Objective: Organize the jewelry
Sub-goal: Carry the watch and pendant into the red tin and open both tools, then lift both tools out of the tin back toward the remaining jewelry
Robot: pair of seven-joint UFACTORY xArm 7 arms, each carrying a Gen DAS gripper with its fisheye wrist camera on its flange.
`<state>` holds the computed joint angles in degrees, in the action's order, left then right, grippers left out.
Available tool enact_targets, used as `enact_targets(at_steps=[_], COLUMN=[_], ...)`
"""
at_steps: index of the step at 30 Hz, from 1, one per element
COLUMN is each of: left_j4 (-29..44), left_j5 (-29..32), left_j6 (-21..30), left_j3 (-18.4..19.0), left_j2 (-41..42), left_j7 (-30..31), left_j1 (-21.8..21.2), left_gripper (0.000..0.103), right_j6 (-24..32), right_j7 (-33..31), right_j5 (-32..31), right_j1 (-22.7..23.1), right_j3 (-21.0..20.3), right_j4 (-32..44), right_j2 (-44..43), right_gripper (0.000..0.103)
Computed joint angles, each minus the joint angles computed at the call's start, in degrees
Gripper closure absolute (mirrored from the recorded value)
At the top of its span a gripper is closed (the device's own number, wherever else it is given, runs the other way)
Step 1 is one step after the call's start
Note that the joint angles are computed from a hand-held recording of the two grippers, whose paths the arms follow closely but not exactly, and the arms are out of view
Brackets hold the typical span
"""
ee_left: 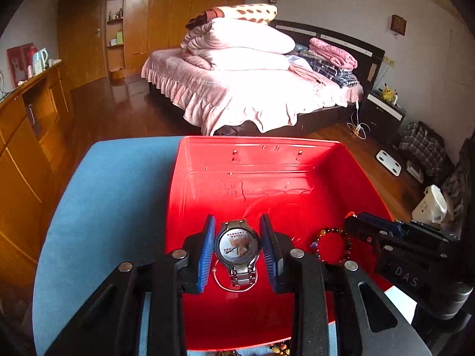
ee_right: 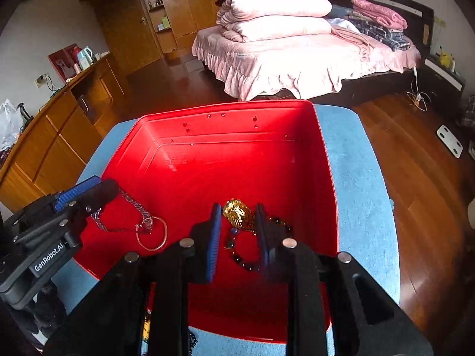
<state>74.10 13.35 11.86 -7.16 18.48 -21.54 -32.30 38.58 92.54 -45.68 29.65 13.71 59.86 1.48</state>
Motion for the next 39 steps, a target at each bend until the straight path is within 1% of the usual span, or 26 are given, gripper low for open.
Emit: enact_targets(at_steps=[4, 7, 8, 9, 10, 11, 14, 16, 17, 19, 21, 22, 24, 28, 30, 31, 33, 34, 36, 38, 39], left_j4=[1.1, 2.1, 1.8, 1.6, 1.2, 0.7, -1.0, -3.1, -4.0, -7.0, -9.5, -11.6, -13.9, -20.0, -22.2, -23.9, -25.7, -26.7, -29.0, -31.2, -32.3], left_j5=[-0.8, -0.7, -0.1, 0.5, 1.0, 1.4, 2.3, 3.4, 4.3, 8.6, 12.8, 15.6, 18.4, 22.7, 23.9, 24.6, 28.5, 30.4, 32.0, 32.8, 33.4], left_j6=[0.9, 1.9, 1.7, 1.3, 0.8, 0.2, -1.1, -2.3, -2.9, -4.6, -5.6, -6.4, -7.2, -8.6, -8.8, -9.5, -10.2, -10.5, -11.1, -11.4, -11.8], left_j3=[-0.4, 0.1, 0.8, 1.3, 1.6, 1.8, 2.1, 2.7, 3.3, 5.8, 6.8, 7.5, 7.4, 5.9, 4.7, 4.1, 2.3, 1.3, -0.6, -2.6, -3.7], left_j2=[1.6, 2.3, 2.2, 2.0, 1.7, 1.2, -0.4, -2.2, -3.0, -5.7, -7.9, -9.8, -12.0, -17.4, -19.2, -20.6, -22.2, -23.0, -24.7, -26.3, -27.0], left_j7=[0.9, 1.0, 0.2, -0.3, -0.7, -1.0, -1.7, -2.8, -3.8, -7.7, -10.9, -13.3, -16.0, -20.4, -21.6, -22.3, -25.6, -27.2, -28.2, -28.9, -29.5], left_j1=[0.5, 0.1, -0.5, -0.8, -1.0, -1.0, -1.0, -1.1, -1.4, -2.9, -3.3, -3.5, -2.6, 0.1, 1.6, 2.5, 4.9, 6.2, 8.2, 10.1, 11.3], left_gripper=[0.073, 0.072, 0.069, 0.062, 0.060, 0.055, 0.052, 0.048, 0.045, 0.043, 0.036, 0.036, 0.035, 0.034, 0.026, 0.024, 0.018, 0.017, 0.012, 0.010, 0.010], right_j6=[-1.1, -0.6, -0.3, -0.5, -0.2, 0.7, 2.9, 2.7, 3.0, 4.5, 5.0, 5.4, 7.6, 9.8, 10.7, 11.1, 11.7, 11.8, 12.2, 12.6, 13.0], right_j7=[-0.3, -0.3, 0.0, 0.5, 1.3, 2.3, 3.2, 4.7, 5.6, 6.9, 8.2, 8.8, 10.3, 13.2, 14.8, 15.3, 16.4, 16.8, 17.6, 19.0, 19.5], right_j5=[0.0, -0.3, -0.8, -1.5, -2.2, -3.3, -4.7, -5.8, -6.4, -6.9, -7.2, -7.4, -7.7, -8.0, -7.8, -7.3, -6.6, -6.3, -5.4, -4.9, -4.6], right_j1=[-0.4, -0.1, 0.0, 0.1, 0.3, 0.6, 1.0, 1.0, 1.1, 1.3, 1.5, 1.6, 2.2, 3.5, 4.1, 4.4, 5.1, 5.5, 6.4, 7.4, 8.0], right_j3=[-0.5, -0.6, -0.7, -0.7, -0.7, -0.6, -0.1, 0.3, 0.7, 1.7, 2.7, 3.2, 4.8, 7.5, 8.9, 9.4, 10.5, 10.9, 11.8, 12.3, 12.6], right_j4=[-0.1, 0.2, 0.3, 0.0, 0.3, 0.3, 0.3, -0.7, -1.2, -2.0, -2.9, -3.4, -4.0, -5.7, -6.4, -6.7, -7.3, -7.6, -7.7, -8.0, -8.1], right_j2=[0.7, 1.3, 1.3, 1.1, 1.2, 0.9, 0.1, -1.2, -1.9, -3.0, -4.2, -4.9, -6.0, -8.6, -9.5, -9.7, -10.0, -10.0, -9.5, -9.2, -8.9], right_gripper=[0.081, 0.078, 0.075, 0.071, 0.062, 0.056, 0.055, 0.055, 0.055, 0.054, 0.054, 0.054, 0.054, 0.054, 0.051, 0.049, 0.048, 0.047, 0.045, 0.040, 0.039])
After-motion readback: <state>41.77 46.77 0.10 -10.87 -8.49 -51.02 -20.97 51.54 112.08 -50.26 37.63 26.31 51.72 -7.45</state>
